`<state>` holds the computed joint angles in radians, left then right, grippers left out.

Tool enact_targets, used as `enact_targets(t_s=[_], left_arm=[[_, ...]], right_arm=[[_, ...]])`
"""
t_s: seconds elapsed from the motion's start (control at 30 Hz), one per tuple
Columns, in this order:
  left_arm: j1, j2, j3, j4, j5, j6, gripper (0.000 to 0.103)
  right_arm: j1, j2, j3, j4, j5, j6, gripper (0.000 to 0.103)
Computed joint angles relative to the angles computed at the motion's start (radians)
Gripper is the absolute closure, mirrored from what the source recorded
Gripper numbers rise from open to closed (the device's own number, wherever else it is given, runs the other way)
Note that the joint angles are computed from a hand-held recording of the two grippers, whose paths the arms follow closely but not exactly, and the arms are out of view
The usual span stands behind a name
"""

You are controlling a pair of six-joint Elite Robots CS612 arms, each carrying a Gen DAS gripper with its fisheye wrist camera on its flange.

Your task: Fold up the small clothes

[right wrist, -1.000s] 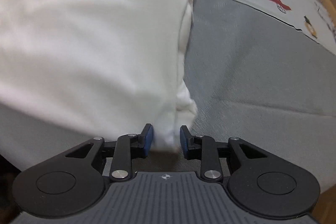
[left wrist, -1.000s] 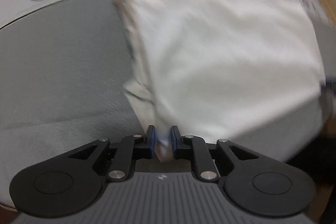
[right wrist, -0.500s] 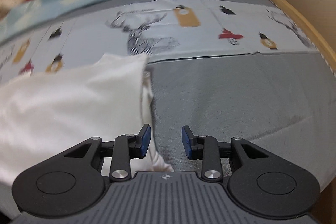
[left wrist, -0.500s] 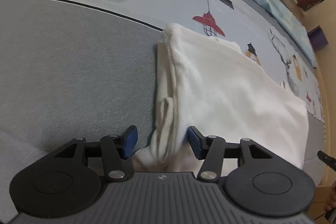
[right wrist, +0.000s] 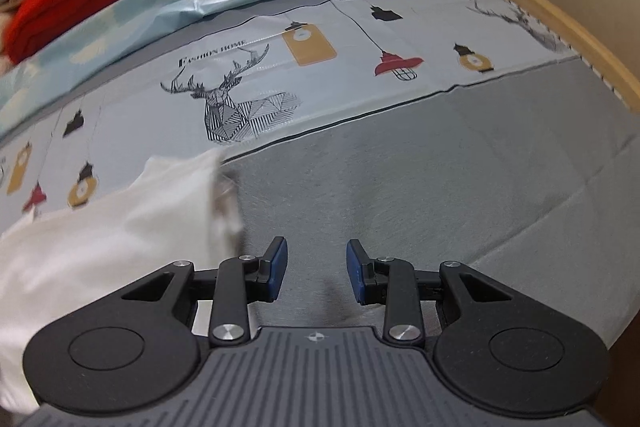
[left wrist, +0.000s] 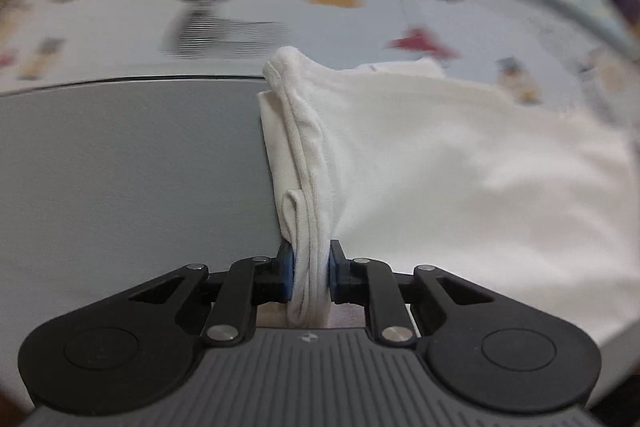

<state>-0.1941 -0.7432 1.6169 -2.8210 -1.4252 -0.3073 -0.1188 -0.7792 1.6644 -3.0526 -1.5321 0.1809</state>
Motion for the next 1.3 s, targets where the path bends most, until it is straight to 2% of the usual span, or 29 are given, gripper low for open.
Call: enact_targets(t_s=[0.1,0.17,0.23,0.4,0.5,0.57,0.67,0.83,0.9,0.97,1.0,1.07,1.13,1.2,1.3], left_arm=[[-0.018,-0.026,0.025,0.054,0.170,0.017,0.085],[-0.025,-0.043,0.042,0.032,0.197,0.036,0.086],[-0.017,-0.061,0.055,-0.032,0.114,0.005,0.086],[-0.002,-0.071,0.055,-0.183,-0.210,-0.120,0.087],[-0.012,-0.054,0.031,-0.264,-0.385,-0.177,0.087],[-0.031,-0.033,0.001,-0.301,-0.456,-0.225,0.087],[-0.061,-0.002,-0.042,-0.333,-0.517,-0.297,0.087],[-0.123,0.049,-0.111,-0.336,-0.511,-0.355,0.084],[-0.134,0.059,-0.134,-0.307,-0.530,-0.342,0.078],[-0.125,0.082,-0.156,-0.338,-0.623,-0.330,0.077],[-0.118,0.084,-0.157,-0.347,-0.645,-0.320,0.076],[-0.110,0.072,-0.146,-0.352,-0.621,-0.274,0.076],[-0.094,0.055,-0.126,-0.319,-0.601,-0.248,0.076],[-0.081,0.037,-0.109,-0.243,-0.568,-0.205,0.076],[-0.071,0.015,-0.094,-0.100,-0.517,-0.087,0.076]], right_arm=[[0.000,-0.003,0.003,0.003,0.017,0.038,0.069],[0.002,-0.006,0.006,0.005,0.026,0.038,0.069],[0.004,-0.011,0.012,-0.003,0.030,0.029,0.069],[0.002,-0.024,0.033,-0.031,0.033,0.012,0.069],[-0.003,-0.029,0.044,-0.046,0.035,0.001,0.069],[-0.006,-0.032,0.049,-0.054,0.034,-0.003,0.069],[-0.012,-0.036,0.057,-0.071,0.044,0.008,0.069],[-0.017,-0.040,0.068,-0.087,0.052,0.008,0.069],[-0.017,-0.041,0.069,-0.087,0.056,0.004,0.069],[-0.017,-0.041,0.069,-0.087,0.069,-0.009,0.069],[-0.017,-0.040,0.068,-0.087,0.082,-0.021,0.069],[-0.018,-0.038,0.066,-0.086,0.110,-0.046,0.069],[-0.014,-0.036,0.063,-0.085,0.132,-0.071,0.069],[-0.009,-0.033,0.058,-0.080,0.166,-0.085,0.069],[-0.004,-0.029,0.047,-0.046,0.255,-0.097,0.069]])
